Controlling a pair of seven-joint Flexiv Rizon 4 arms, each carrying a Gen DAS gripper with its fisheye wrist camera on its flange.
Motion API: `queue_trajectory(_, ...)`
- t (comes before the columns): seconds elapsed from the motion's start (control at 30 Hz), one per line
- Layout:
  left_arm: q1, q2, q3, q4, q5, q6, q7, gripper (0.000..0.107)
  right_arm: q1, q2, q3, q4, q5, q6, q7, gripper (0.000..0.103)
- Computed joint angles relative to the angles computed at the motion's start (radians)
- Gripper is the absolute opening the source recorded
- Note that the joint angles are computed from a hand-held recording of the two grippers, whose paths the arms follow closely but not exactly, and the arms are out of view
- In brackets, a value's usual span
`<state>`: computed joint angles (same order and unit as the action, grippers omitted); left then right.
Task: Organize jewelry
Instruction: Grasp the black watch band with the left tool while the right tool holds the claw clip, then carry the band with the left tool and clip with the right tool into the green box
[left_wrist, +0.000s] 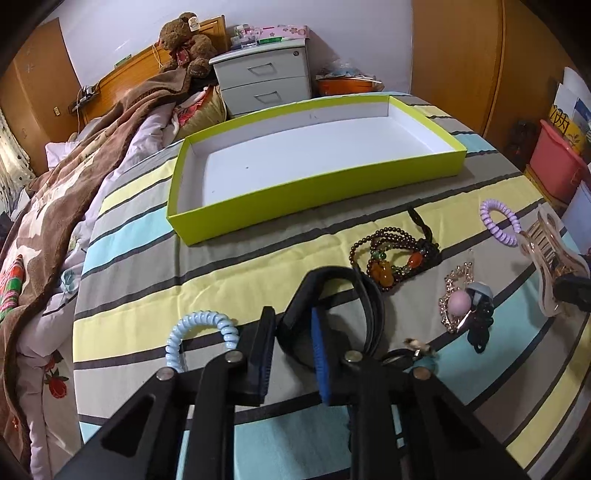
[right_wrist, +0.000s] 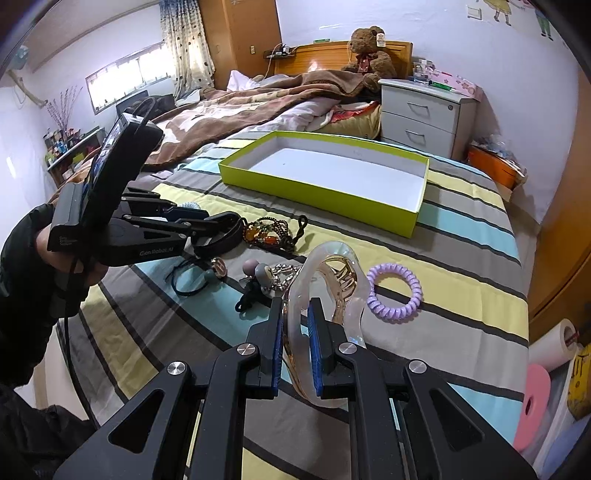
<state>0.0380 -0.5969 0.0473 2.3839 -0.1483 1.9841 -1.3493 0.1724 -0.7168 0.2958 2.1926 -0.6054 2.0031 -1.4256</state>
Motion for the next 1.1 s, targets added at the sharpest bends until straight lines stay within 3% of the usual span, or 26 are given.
queue_trajectory(0.4,0.068,0.016,-0.047,0.022,0.039,0.026,-0.071,0.013,0.022,0.007,-0.014,0.0,0.032,0.012,0.002,0.013)
queue_trajectory(0.87,0.054,0.091,-0.022,0.062,0.038,0.041,-0.116,0.013,0.1,0.07,-0.067,0.014,0.12,0.044,-0.031,0.013)
queue_trajectory(1.1,0.083,0.134,-0.033,0.056,0.053,0.036,-0.137,0.013,0.136,0.09,-0.091,-0.034,0.161,-0.004,-0.034,0.013)
